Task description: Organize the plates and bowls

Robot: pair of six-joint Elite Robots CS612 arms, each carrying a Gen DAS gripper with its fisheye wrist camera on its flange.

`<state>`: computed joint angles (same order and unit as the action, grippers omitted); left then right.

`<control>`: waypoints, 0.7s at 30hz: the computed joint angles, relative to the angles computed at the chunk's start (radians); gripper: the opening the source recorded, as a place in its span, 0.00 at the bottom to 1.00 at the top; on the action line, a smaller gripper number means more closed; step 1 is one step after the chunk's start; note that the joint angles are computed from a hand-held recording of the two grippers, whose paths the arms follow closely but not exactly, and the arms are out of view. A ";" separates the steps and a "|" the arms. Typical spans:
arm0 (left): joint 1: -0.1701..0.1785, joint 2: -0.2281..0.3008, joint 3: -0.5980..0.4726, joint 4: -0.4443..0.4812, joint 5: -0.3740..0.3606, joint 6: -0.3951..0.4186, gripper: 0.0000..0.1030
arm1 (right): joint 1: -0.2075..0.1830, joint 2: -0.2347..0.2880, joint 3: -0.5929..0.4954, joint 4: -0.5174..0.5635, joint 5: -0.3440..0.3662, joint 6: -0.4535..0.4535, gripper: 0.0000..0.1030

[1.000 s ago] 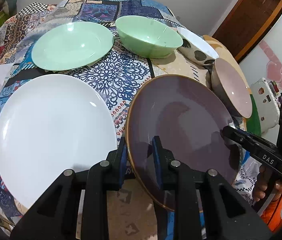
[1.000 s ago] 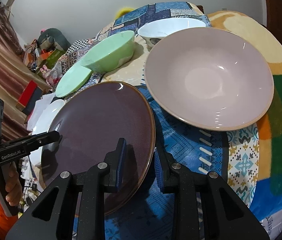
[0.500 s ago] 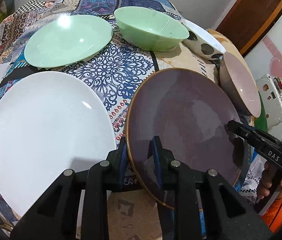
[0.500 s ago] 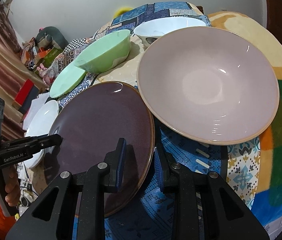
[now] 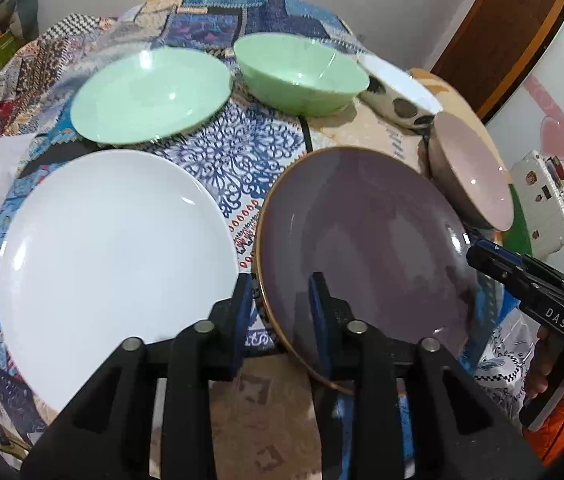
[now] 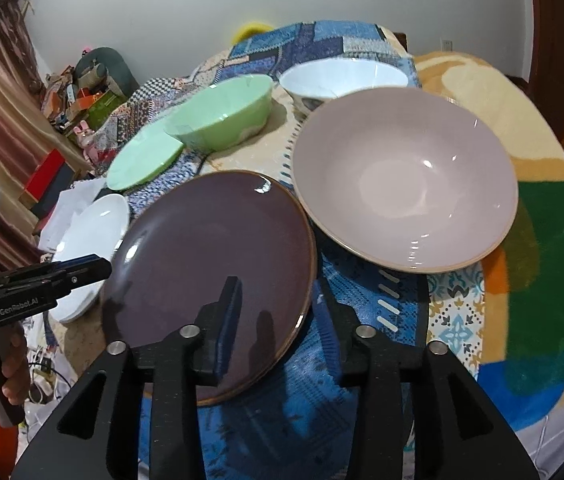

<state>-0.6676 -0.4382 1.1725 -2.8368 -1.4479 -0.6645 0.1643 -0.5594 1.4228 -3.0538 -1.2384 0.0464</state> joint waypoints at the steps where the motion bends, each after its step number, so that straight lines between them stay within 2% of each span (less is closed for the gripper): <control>1: -0.004 -0.010 0.017 -0.018 0.016 0.003 0.36 | 0.001 -0.003 0.004 -0.010 -0.001 0.000 0.40; 5: -0.015 -0.045 0.072 -0.077 0.062 0.011 0.43 | 0.008 -0.016 0.021 -0.051 -0.001 -0.005 0.45; 7: -0.021 -0.062 0.100 -0.108 0.087 0.010 0.51 | 0.013 -0.021 0.026 -0.064 0.003 -0.011 0.47; 10: -0.026 -0.086 0.140 -0.151 0.140 0.003 0.61 | 0.021 -0.027 0.032 -0.091 -0.002 -0.020 0.58; 12: -0.029 -0.103 0.168 -0.171 0.173 0.002 0.65 | 0.027 -0.029 0.032 -0.105 -0.003 -0.028 0.59; 14: -0.029 -0.116 0.187 -0.180 0.196 0.003 0.72 | 0.033 -0.028 0.025 -0.103 0.001 -0.035 0.66; 16: -0.028 -0.126 0.207 -0.191 0.214 0.000 0.82 | 0.038 -0.025 0.020 -0.114 0.003 -0.032 0.70; 21: -0.020 -0.149 0.258 -0.209 0.256 -0.027 0.87 | 0.058 -0.014 -0.009 -0.091 0.014 -0.055 0.71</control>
<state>-0.6875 -0.5872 1.4308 -3.0456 -1.1915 -0.6918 0.2222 -0.5730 1.4138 -3.1451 -1.2246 -0.0086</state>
